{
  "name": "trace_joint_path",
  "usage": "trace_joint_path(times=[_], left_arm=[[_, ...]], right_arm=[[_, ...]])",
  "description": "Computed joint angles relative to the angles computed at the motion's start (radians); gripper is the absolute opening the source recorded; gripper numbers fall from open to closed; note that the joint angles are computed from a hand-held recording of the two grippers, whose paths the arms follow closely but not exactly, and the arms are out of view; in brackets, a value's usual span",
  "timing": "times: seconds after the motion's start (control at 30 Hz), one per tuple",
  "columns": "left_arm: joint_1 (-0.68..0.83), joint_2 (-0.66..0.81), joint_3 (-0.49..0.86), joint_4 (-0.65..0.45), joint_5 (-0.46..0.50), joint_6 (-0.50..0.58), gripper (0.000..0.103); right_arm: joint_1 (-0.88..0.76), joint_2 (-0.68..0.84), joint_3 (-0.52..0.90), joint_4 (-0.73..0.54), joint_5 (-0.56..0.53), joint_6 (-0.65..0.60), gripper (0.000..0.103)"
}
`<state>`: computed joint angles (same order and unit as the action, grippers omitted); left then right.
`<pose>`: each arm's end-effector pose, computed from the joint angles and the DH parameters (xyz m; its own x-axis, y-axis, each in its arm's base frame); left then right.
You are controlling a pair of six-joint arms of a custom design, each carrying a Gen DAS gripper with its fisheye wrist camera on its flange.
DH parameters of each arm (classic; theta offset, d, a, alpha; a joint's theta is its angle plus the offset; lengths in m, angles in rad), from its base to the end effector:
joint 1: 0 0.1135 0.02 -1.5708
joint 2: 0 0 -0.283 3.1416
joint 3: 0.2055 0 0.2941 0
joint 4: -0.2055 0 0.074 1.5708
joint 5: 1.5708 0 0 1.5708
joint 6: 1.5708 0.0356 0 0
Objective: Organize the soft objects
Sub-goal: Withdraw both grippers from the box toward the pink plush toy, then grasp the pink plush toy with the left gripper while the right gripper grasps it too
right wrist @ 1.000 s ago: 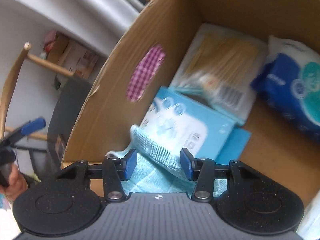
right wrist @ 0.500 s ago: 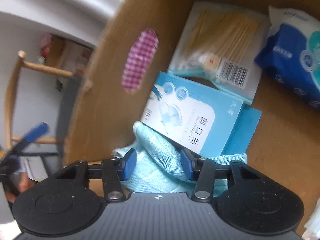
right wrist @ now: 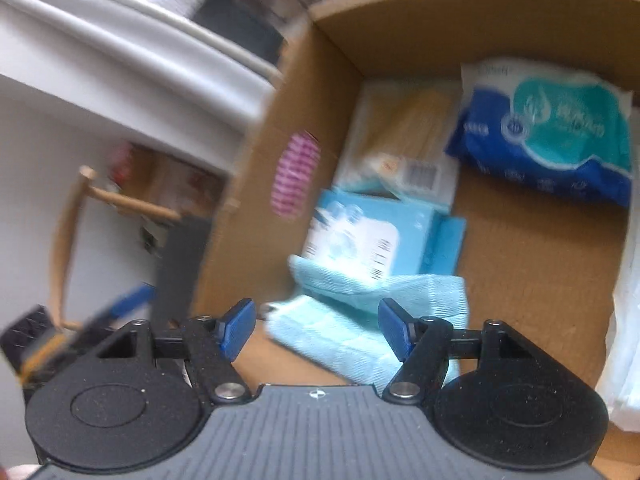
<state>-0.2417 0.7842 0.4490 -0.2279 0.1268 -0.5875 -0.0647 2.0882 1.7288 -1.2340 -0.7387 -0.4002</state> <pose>0.1967 -0.0531 0.2170 -0.6205 -0.4133 -0.6664 -0.0032 0.8512 -0.5249 0.4489 -0.0051 0.2141 -0.9434 -0.2275 -0.2414 -0.3307 0.7038 0.6288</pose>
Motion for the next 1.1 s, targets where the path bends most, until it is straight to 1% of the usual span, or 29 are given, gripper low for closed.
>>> trace_joint_path(times=[0.1,0.27,0.43,0.5,0.6,0.7,0.77,0.83,0.9,1.0,1.1], left_arm=[[-0.066,-0.024,0.006,-0.032,-0.069,-0.008,0.101],[-0.193,-0.067,0.022,-0.095,-0.195,-0.022,0.102],[-0.312,-0.095,0.039,-0.137,-0.3,-0.031,0.103],[-0.366,-0.1,0.04,-0.138,-0.334,-0.033,0.103],[-0.414,-0.081,0.051,-0.121,-0.321,-0.042,0.103],[-0.452,-0.04,0.06,-0.085,-0.293,-0.067,0.103],[-0.495,-0.005,0.057,-0.031,-0.294,-0.076,0.103],[-0.543,0.028,0.047,0.031,-0.316,-0.079,0.103],[-0.597,0.082,0.052,0.078,-0.342,-0.08,0.103],[-0.656,0.218,0.101,0.116,-0.352,-0.056,0.103],[-0.714,0.36,0.16,0.159,-0.379,-0.011,0.103]], right_arm=[[-0.057,-0.142,-0.133,0.064,-0.077,-0.011,0.072],[-0.181,-0.37,-0.313,0.114,-0.164,-0.069,0.082],[-0.343,-0.593,-0.468,0.166,-0.211,-0.102,0.099],[-0.427,-0.675,-0.523,0.173,-0.235,-0.126,0.102],[-0.566,-0.783,-0.602,0.189,-0.263,-0.186,0.103],[-0.692,-0.871,-0.699,0.243,-0.279,-0.22,0.103],[-0.767,-0.896,-0.75,0.257,-0.284,-0.255,0.103],[-0.834,-0.889,-0.786,0.245,-0.291,-0.302,0.103],[-0.879,-0.88,-0.819,0.268,-0.275,-0.303,0.103],[-0.914,-0.843,-0.851,0.325,-0.249,-0.281,0.103],[-0.944,-0.753,-0.833,0.312,-0.244,-0.323,0.103]])
